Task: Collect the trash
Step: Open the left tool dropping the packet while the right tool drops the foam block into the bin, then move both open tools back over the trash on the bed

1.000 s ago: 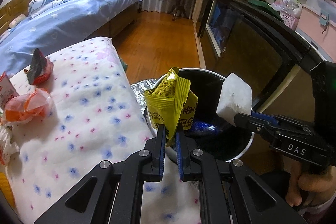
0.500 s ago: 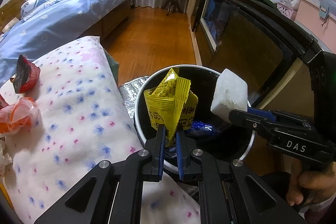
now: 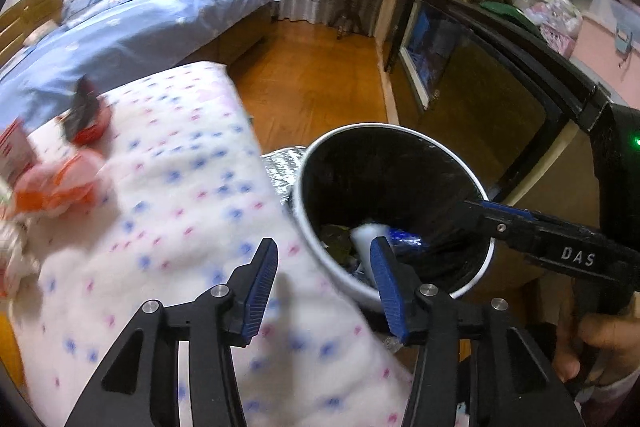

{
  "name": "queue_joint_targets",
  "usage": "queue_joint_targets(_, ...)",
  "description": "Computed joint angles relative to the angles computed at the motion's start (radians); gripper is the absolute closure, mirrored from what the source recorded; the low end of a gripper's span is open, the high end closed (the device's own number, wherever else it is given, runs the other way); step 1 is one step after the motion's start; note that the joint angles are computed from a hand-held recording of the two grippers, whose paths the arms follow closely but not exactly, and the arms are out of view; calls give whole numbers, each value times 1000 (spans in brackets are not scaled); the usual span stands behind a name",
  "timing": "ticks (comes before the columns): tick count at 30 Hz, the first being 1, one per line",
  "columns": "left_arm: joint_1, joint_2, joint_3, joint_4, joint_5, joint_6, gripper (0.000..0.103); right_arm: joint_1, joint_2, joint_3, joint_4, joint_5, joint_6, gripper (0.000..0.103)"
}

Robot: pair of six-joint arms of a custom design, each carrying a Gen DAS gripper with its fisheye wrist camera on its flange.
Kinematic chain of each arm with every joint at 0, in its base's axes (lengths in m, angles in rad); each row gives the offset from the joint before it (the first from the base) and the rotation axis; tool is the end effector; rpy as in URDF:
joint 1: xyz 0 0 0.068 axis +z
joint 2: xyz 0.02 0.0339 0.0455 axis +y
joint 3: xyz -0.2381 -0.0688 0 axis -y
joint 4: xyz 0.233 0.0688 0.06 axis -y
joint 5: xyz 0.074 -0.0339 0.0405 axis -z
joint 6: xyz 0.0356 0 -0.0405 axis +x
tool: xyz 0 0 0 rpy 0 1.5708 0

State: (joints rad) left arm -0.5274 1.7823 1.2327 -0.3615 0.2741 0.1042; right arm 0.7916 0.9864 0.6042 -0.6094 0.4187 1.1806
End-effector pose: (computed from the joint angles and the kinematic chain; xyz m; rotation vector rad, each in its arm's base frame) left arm 0.3117 -0.1927 0.1902 0.8903 2.3440 -0.5178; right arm 0.1407 0.1218 0.1917 0.6292 2.3870 0.3232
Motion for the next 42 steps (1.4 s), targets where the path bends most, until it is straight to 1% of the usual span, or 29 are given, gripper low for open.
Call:
queue_joint_targets(1, 15, -30, -37, 15, 1, -3, 50, 19, 8, 8, 0, 15, 13, 35)
queue_joint_targets(3, 52, -92, -111, 42, 6, -9, 48, 63, 28, 26, 4, 49, 42, 29)
queue_joint_targets(5, 84, -144, -169, 60, 17, -13, 47, 99, 55, 51, 9, 78, 59, 29)
queue_joint_targets(7, 128, -199, -228, 71, 28, -16, 45, 140, 95, 86, 16, 110, 76, 23)
queue_joint_targets(11, 233, -293, -313, 59, 68, 4, 45, 195, 179, 145, 69, 145, 84, 21)
queue_joint_targets(15, 331, -382, -376, 33, 90, 36, 44, 224, 290, 219, 132, 135, 52, 20)
queue_joint_targets(19, 418, -434, -392, -4, 111, 70, 40, 236, 399, 290, 186, 106, 25, 20)
queue_joint_targets(21, 465, -464, -398, -30, 122, 81, 39, 242, 448, 322, 213, 90, 14, 20)
queue_joint_targets(25, 565, -515, -420, -58, 152, 104, 33, 247, 542, 392, 253, 53, -16, 20)
queue_joint_targets(28, 635, -542, -425, -78, 157, 132, 33, 255, 606, 453, 257, 48, -34, 19)
queue_joint_targets(31, 710, -564, -426, -100, 175, 161, 33, 264, 673, 529, 229, 63, -51, 14)
queue_joint_targets(34, 782, -584, -420, -118, 189, 193, 33, 272, 750, 626, 190, 75, -90, 13)
queue_joint_targets(36, 809, -598, -428, -103, 176, 200, 33, 275, 795, 686, 162, 80, -110, 11)
queue_joint_targets(37, 810, -606, -438, -81, 154, 197, 32, 274, 821, 722, 142, 81, -115, 7)
queue_joint_targets(39, 818, -623, -456, -43, 105, 210, 31, 271, 869, 785, 111, 84, -120, 5)
queue_joint_targets(40, 828, -626, -463, -32, 97, 216, 31, 271, 883, 801, 112, 87, -127, 5)
queue_joint_targets(42, 853, -615, -461, -28, 119, 219, 31, 266, 906, 820, 144, 72, -153, 5)
